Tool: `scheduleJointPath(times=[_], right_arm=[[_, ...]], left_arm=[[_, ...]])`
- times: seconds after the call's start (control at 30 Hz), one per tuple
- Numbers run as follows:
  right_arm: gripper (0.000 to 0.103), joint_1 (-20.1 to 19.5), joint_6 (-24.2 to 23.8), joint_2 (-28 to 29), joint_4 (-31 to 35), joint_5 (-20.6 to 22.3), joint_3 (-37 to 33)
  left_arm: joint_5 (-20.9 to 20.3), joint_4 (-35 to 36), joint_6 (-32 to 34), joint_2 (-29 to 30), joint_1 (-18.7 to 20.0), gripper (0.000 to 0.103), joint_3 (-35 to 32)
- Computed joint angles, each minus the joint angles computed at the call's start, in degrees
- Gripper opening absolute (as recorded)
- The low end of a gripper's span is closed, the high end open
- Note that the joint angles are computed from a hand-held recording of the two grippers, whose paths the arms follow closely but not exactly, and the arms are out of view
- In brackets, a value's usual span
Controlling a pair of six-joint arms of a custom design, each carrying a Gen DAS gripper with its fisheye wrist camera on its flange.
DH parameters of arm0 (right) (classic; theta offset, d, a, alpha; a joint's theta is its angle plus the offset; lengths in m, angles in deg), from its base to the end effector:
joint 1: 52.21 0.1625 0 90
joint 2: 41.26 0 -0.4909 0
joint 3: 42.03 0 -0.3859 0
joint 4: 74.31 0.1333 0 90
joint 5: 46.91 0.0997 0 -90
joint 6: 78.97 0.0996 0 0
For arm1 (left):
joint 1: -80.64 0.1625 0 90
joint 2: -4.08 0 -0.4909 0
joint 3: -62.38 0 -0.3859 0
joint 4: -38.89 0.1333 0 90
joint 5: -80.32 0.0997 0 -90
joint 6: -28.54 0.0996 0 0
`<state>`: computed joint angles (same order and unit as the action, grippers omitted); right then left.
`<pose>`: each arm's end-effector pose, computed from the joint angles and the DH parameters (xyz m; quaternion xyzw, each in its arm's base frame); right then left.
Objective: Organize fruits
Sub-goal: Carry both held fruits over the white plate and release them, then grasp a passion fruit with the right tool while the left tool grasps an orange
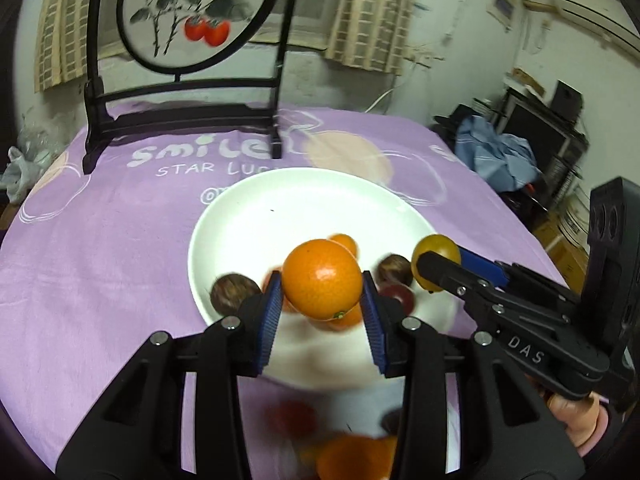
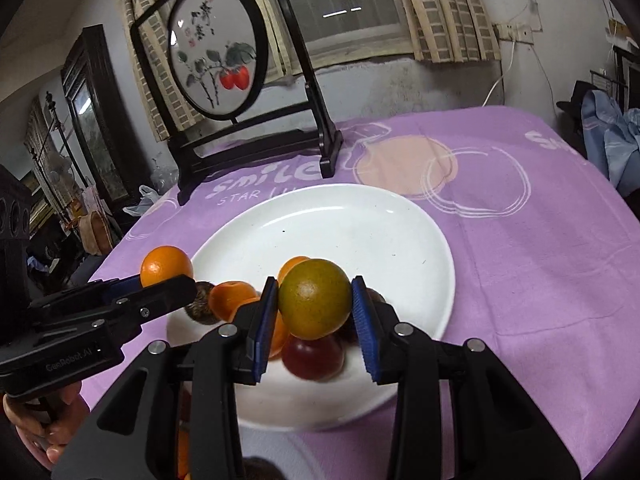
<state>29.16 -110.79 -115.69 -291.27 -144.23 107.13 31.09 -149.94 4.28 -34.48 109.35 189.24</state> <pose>0.0633 -0.3864 0.2814 0.1526 -0.8834 0.3924 0.2056 -0.3495 -0.4176 0.0268 0.2661 0.8953 -0.2987 0.1962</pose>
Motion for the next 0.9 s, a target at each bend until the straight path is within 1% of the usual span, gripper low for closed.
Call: scheduleJointPath(times=[0.2, 0.33, 0.37, 0.4, 0.47, 0.5, 0.57, 0.6, 0.67, 0.7, 0.73, 0.83, 0.9], right_arm=[[0.037, -0.2, 0.2, 1.4, 2.1, -0.3, -2.3], [0.041, 0.0, 0.6, 1.0, 4.8, -0.3, -2.8], [0.043, -0.1, 0.7, 0.3, 5.6, 0.5, -2.4], [0.043, -0.1, 0.7, -0.4, 5.9, 1.1, -2.1], [0.044, -0.1, 0.3, -1.9, 5.6, 2.3, -1.0], [0.045, 0.0, 0.0, -2.4, 5.2, 2.6, -0.6], [0.046, 0.2, -0.7, -3.1, 4.2, 2.7, 0.5], [0.046, 0.1, -1.0, -3.7, 4.2, 3.0, 1.0], [0.046, -0.4, -1.5, -5.2, 5.6, 4.0, 2.2], [0.046, -0.8, -2.0, -6.2, 6.7, 4.6, 2.9], [0.046, -1.2, -2.6, -7.0, 7.7, 5.4, 3.6], [0.046, -2.6, -5.7, -9.9, 12.0, 7.3, 6.1], [0.046, -4.3, -7.3, -12.4, 15.9, 9.3, 7.7]], left_arm=[[0.5, 4.1, -0.4, 1.2, 3.4, 0.039, -3.4], [1.1, 6.4, -1.2, 1.5, 4.1, 0.039, -4.4], [2.1, 7.2, -1.9, 1.5, 3.9, 0.042, -4.5], [3.5, 7.5, -2.3, 1.5, 3.4, 0.055, -4.3], [6.0, 6.7, -2.7, 1.2, 2.3, 0.069, -3.5], [6.4, 6.3, -2.8, 0.9, 1.8, 0.073, -3.1], [6.7, 5.7, -3.0, 0.3, 1.0, 0.078, -2.2], [7.3, 5.2, -3.6, 0.0, 0.4, 0.085, -1.5], [9.2, 4.8, -4.7, -0.2, -0.9, 0.093, -0.2], [10.8, 5.1, -5.4, -0.5, -1.8, 0.095, 1.1], [11.3, 5.3, -5.7, -0.8, -2.4, 0.096, 2.1], [10.8, 5.1, -7.4, -2.2, -3.4, 0.097, 5.3], [10.4, 4.5, -9.6, -3.5, -4.0, 0.097, 8.2]])
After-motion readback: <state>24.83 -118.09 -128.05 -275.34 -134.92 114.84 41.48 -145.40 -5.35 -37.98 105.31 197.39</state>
